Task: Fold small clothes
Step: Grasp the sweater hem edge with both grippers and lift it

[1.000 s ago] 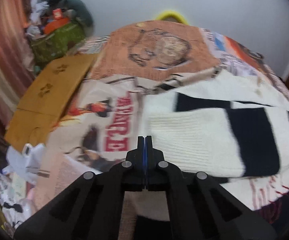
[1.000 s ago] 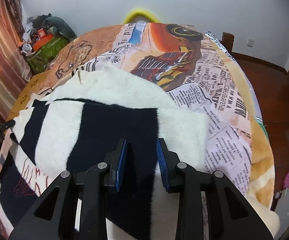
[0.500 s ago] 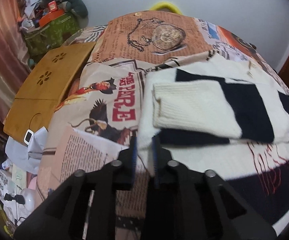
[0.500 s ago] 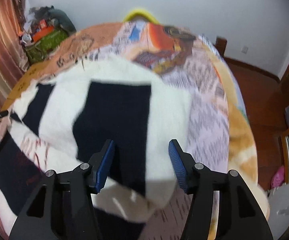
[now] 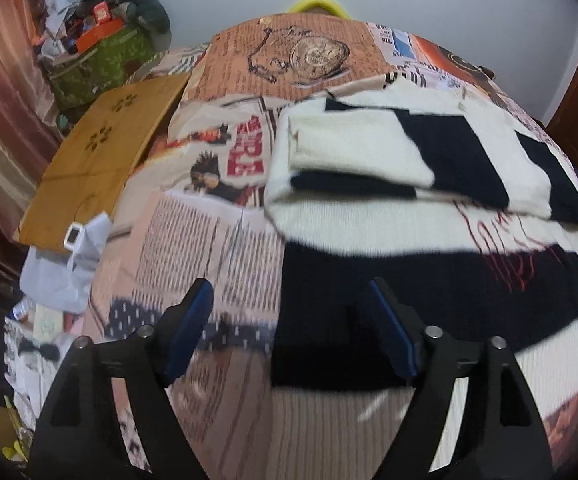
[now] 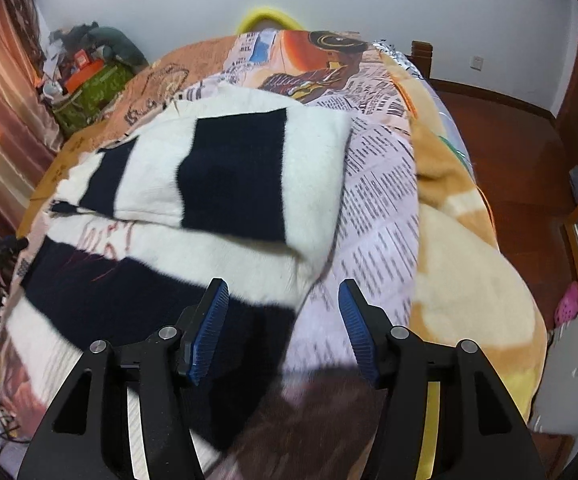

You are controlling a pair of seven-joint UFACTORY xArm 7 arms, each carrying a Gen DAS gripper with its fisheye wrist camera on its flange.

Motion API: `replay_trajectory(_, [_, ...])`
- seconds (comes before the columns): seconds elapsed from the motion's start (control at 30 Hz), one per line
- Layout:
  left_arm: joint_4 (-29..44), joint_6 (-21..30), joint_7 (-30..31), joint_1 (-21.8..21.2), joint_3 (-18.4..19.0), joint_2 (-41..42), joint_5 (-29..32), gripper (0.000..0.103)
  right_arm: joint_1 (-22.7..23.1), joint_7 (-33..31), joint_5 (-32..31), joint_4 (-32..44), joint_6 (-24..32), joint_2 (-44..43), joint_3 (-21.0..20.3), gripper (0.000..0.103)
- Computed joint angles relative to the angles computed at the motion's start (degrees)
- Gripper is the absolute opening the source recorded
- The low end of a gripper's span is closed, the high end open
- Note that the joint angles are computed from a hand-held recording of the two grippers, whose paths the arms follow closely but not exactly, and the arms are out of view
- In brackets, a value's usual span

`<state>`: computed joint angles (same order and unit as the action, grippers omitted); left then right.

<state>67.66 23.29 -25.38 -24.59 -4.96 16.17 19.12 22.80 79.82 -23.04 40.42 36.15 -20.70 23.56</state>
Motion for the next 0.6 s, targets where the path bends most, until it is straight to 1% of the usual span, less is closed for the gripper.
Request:
replay_trajectory(0.03, [-1.26,0.16,0.42,0.48,-0.48,-0.84,-1.23,0.080,0.18,0.71,-0.07,0.09,0.40,-0.25,0.59,0.064])
replay_trajectory(0.1, [-3.21,0.19,1.20,1.30,-1.20,-1.98,-3.31,0.080,0.89,1.74,0.05,-0.12,0.37,-0.49,1.44,0.066])
replay_trajectory(0.23, [-7.38,0.01,5.17,3.73,-3.54,-3.89,-10.69,0.080,2.68,2.51,1.97,-0.83,-2.19,1.19,1.61,0.067])
replay_trajectory(0.33, [-9.32,0.16,10.33,5.44,-5.61,-4.33,-17.83,0.080,4.20,2.94,3.51,-1.16,-4.19,3.24,1.48,0.067])
replay_trajectory(0.37, [-9.98,-0.42,10.88,5.44,-5.70,-4.56,-19.02,0.080,4.71,3.08,3.93,-1.27,-4.88,3.68,1.40,0.067])
replay_trajectory(0.43, [-11.05,-1.71,12.94,6.20,-6.49,-4.87,-23.39,0.078,5.50,3.36,4.48,-1.65,-7.82,5.14,1.15,0.067])
replay_trajectory(0.5, [-12.04,-3.00,16.48,7.67,-7.91,-5.22,-29.82,0.074,5.06,5.54,2.31,-1.62,-10.08,6.18,2.00,0.068])
replay_trajectory(0.53, [-12.27,-3.43,17.38,7.75,-8.06,-5.30,-31.41,0.069,4.88,6.40,1.19,-1.26,-10.30,6.68,2.31,0.066])
replay_trajectory(0.57, [-12.70,-3.92,18.23,7.72,-8.28,-5.58,-32.83,0.061,4.96,7.00,0.56,-1.19,-10.81,6.87,2.29,0.063])
replay_trajectory(0.6, [-12.96,-4.26,19.40,7.80,-8.59,-5.81,-34.35,0.055,4.88,7.82,-0.18,-1.55,-12.54,6.96,2.19,0.054])
